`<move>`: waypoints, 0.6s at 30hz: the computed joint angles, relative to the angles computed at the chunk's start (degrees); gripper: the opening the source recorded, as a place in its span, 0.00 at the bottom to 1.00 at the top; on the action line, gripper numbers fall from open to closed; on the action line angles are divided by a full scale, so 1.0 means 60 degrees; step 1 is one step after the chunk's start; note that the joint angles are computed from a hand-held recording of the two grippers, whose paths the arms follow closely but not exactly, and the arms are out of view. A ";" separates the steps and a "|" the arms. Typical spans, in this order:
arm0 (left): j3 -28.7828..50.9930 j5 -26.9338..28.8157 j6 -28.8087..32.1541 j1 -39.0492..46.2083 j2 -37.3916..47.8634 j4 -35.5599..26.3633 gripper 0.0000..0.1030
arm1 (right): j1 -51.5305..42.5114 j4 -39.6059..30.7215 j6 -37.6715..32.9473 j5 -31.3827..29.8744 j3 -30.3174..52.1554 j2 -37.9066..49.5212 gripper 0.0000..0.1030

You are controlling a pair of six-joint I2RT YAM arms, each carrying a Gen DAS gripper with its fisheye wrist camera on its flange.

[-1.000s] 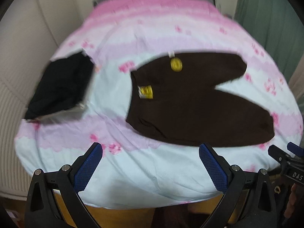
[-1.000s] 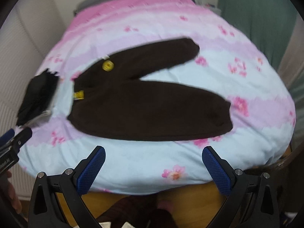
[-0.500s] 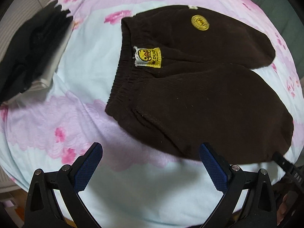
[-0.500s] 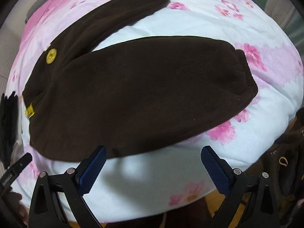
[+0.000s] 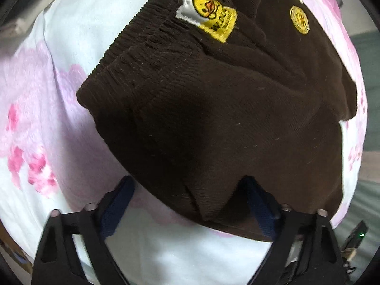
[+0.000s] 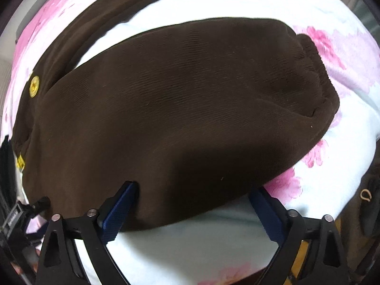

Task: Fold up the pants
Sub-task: 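Lower both tools onto the brown pants, left at waistband, right at leg, then grasp the waistband with the left gripper while the right gripper grasps the leg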

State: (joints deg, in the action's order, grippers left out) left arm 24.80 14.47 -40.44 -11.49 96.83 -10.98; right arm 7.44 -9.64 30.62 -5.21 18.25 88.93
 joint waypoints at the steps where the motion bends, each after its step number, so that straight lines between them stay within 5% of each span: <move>1: 0.0086 0.0028 -0.0091 -0.0091 -0.0181 -0.0228 0.67 | -0.0036 -0.0024 -0.0040 -0.0015 0.0167 0.0201 0.88; 4: 0.0730 -0.0352 0.0039 -0.0439 -0.0922 -0.1509 0.34 | -0.0072 -0.0282 -0.0406 -0.0116 0.0563 0.0422 0.66; 7: 0.1174 -0.0895 0.0099 -0.0851 -0.1858 -0.2621 0.26 | -0.0442 -0.0898 -0.1105 -0.0519 0.1076 0.0395 0.39; 9: 0.1388 -0.1092 -0.0002 -0.1068 -0.2516 -0.3264 0.24 | -0.0781 -0.1559 -0.1515 -0.0804 0.1296 -0.0017 0.30; 18: 0.1945 -0.2357 -0.0785 -0.2700 -0.4972 -0.5908 0.23 | -0.1795 -0.6197 -0.3646 -0.1916 0.2981 -0.3588 0.24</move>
